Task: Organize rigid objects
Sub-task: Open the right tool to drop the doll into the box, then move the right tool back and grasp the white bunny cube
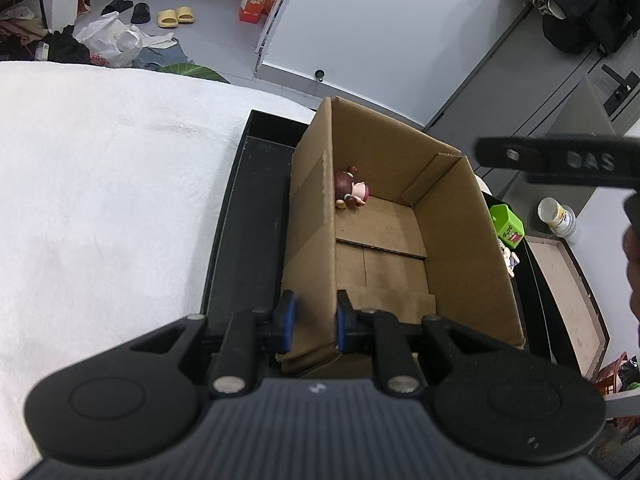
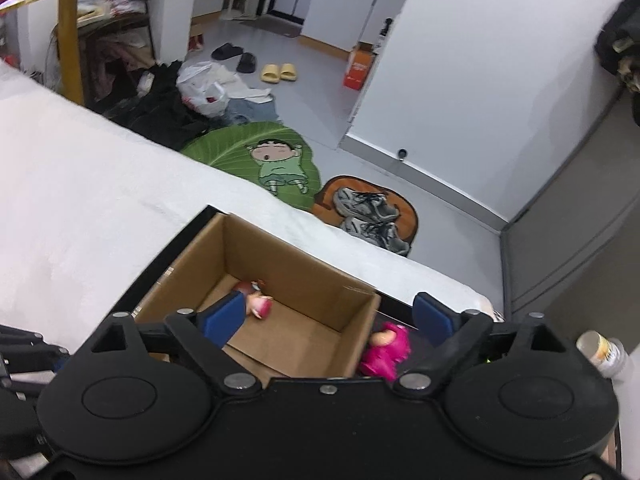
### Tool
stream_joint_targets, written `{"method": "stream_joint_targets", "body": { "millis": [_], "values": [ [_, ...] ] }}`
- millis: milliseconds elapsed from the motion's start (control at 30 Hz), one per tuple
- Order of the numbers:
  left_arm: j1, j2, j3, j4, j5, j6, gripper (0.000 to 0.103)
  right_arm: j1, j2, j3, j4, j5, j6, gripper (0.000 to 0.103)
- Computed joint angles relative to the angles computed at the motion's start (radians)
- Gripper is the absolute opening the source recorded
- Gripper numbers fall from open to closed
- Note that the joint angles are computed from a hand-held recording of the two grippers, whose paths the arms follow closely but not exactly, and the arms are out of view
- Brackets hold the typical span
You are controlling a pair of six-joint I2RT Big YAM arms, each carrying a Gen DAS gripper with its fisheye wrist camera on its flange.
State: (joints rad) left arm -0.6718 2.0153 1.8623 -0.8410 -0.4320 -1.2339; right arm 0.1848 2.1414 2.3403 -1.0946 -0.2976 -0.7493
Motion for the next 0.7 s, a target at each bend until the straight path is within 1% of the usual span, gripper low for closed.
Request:
{"method": "stream_joint_targets", "body": {
  "millis": [300,433,533,700],
  "values": [
    [-0.001,0.004,0.008,-0.01,-0.005,0.002,0.017,-0.047,0.038,0.046,-0.022,0.022,0.037,0.091],
    [-0.002,0.003,0.006,-0.009,-0.004,-0.001,0.017,-0.065,0.043,0.051,-0.01,0.016,0.053,0.091],
    [-0.002,0.002,0.005,-0.008,-0.005,-0.001,0.017,-0.077,0.068,0.099,-0.026,0.01,0.081,0.091],
    [-0.001,0.001,0.005,-0.008,-0.004,-0.001,0.017,-0.1,0.145,0.233,-0.08,0.014,0.116,0.091]
  ]
}}
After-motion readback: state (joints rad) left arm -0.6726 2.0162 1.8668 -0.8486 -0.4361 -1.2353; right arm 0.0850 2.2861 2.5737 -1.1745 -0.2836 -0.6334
